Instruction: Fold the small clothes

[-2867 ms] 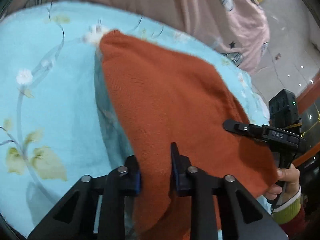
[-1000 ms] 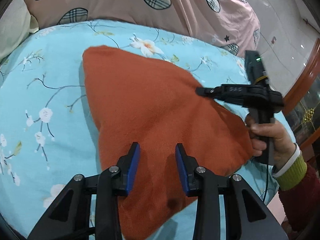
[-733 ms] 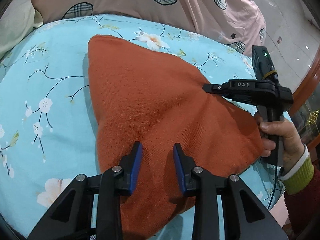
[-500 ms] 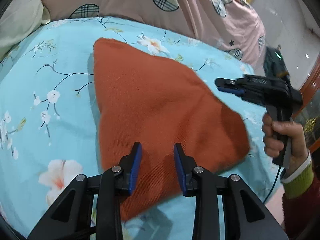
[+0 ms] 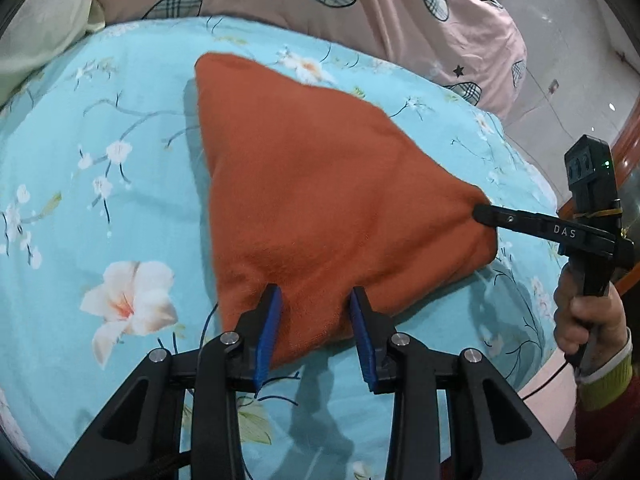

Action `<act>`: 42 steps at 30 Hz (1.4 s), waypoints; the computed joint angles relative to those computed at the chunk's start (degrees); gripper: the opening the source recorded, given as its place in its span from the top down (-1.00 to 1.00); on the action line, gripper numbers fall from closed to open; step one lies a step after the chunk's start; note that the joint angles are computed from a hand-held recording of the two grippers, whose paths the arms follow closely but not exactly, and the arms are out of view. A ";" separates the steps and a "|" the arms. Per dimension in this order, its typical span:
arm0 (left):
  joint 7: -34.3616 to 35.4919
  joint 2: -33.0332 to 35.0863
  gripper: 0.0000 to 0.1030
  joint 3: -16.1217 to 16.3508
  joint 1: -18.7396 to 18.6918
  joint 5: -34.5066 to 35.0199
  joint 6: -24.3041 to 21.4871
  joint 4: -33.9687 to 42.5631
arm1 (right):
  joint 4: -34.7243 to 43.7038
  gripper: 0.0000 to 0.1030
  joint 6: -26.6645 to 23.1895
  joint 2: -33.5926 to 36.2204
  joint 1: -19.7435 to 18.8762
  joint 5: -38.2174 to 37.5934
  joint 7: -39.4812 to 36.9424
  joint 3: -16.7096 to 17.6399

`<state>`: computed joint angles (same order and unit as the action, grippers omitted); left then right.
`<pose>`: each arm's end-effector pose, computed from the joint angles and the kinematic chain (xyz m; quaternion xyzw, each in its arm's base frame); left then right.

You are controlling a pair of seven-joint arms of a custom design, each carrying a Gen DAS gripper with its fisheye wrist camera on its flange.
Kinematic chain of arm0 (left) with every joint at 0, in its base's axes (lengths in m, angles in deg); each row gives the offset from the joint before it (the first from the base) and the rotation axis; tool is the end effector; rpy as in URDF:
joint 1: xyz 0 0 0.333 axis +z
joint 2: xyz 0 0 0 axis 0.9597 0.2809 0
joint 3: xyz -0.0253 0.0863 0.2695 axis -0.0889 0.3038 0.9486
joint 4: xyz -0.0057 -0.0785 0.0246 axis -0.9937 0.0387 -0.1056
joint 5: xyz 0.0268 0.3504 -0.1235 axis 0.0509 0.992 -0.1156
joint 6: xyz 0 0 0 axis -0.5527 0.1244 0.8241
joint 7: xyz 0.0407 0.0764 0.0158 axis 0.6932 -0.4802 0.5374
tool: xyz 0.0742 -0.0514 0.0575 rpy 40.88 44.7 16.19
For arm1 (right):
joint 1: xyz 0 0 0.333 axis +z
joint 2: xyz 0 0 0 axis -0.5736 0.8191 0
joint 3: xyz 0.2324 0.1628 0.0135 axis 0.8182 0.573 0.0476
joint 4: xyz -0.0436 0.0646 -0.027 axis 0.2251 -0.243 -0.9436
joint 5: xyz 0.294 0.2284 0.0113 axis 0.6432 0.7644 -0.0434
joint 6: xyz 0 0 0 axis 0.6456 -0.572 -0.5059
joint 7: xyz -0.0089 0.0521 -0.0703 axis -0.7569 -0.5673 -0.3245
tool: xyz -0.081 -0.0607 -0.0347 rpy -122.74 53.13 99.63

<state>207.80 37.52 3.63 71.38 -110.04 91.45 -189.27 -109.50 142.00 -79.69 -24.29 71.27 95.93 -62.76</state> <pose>0.5988 -0.1660 0.3424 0.4922 -0.7995 0.3443 0.0014 0.5487 0.1519 0.3715 -0.5731 0.7565 -0.0319 0.3133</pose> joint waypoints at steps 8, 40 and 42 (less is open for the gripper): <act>-1.11 -1.93 0.25 0.22 -0.21 2.06 0.39 -0.79 | -1.79 0.82 -1.07 -1.16 -0.09 1.12 2.11 -0.47; -9.78 5.99 0.25 -6.95 4.14 10.15 0.99 9.07 | 11.75 0.93 4.05 11.55 -12.87 4.55 5.54 12.55; -7.45 3.50 0.20 -6.07 3.16 8.65 2.43 4.75 | 7.27 0.87 4.50 7.25 -9.84 3.01 6.75 9.98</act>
